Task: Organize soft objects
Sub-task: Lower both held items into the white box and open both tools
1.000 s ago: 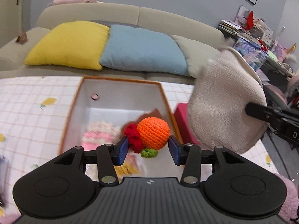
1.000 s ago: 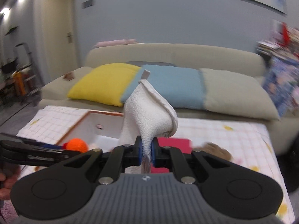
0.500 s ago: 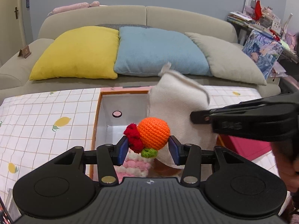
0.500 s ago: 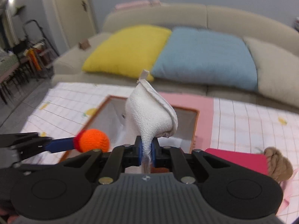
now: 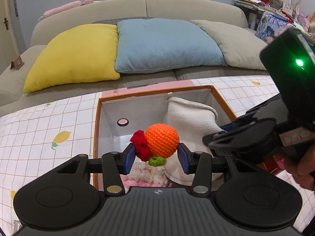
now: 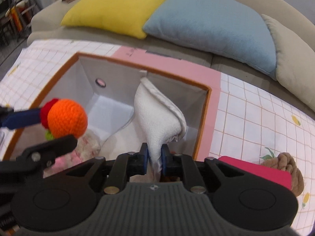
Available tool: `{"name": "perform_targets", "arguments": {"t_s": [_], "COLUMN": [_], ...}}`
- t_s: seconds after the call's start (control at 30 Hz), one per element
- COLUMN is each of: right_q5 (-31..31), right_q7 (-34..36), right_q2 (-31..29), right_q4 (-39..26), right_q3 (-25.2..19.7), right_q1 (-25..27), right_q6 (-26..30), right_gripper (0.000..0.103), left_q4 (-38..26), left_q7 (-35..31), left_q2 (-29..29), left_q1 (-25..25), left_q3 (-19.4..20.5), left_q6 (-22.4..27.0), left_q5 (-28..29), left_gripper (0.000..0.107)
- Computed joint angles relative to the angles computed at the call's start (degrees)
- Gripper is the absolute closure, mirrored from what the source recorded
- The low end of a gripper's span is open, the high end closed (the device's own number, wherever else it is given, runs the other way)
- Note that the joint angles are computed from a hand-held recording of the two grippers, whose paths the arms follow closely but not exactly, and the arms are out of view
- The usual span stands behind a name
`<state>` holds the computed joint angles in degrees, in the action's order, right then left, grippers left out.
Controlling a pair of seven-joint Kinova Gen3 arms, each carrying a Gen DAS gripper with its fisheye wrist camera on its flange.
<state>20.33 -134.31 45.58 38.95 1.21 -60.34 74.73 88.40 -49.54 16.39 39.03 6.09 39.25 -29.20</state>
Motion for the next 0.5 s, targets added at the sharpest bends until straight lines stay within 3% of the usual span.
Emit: {"name": "perform_targets", "arguments": {"t_s": [0.03, 0.1, 0.23, 0.5], "right_q5": [0.3, 1.21, 2.39, 7.76], "right_q7": [0.9, 1.62, -0.05, -11.46], "right_q2": [-0.17, -0.7, -4.23, -13.65], "right_q4": [0.27, 0.74, 4.96, 19.12], "right_q3": [-0.06, 0.28, 0.34, -0.5], "right_q1": [-0.14, -0.78, -1.26, -2.75], "right_q6": [-0.02, 0.12, -2.72, -11.36], "right_gripper": [0.088, 0.077, 0.065, 0.062], "left_q4": [-0.37, -0.97, -2.38, -6.82], "left_q7": [-0.61, -1.6, -3.85, -8.77], "left_q2": [0.28, 0.71, 1.68, 5.55], "left_q1": [-0.38, -0.81, -1.89, -3.35], "left_q3": [0.17, 0.24, 0.32, 0.31], "left_q6": [0.22, 0.58, 1.03, 2.0], "left_q5": [0.41, 0.98, 2.76, 7.18], "left_gripper": [0.055, 0.055, 0.055, 0.055]}}
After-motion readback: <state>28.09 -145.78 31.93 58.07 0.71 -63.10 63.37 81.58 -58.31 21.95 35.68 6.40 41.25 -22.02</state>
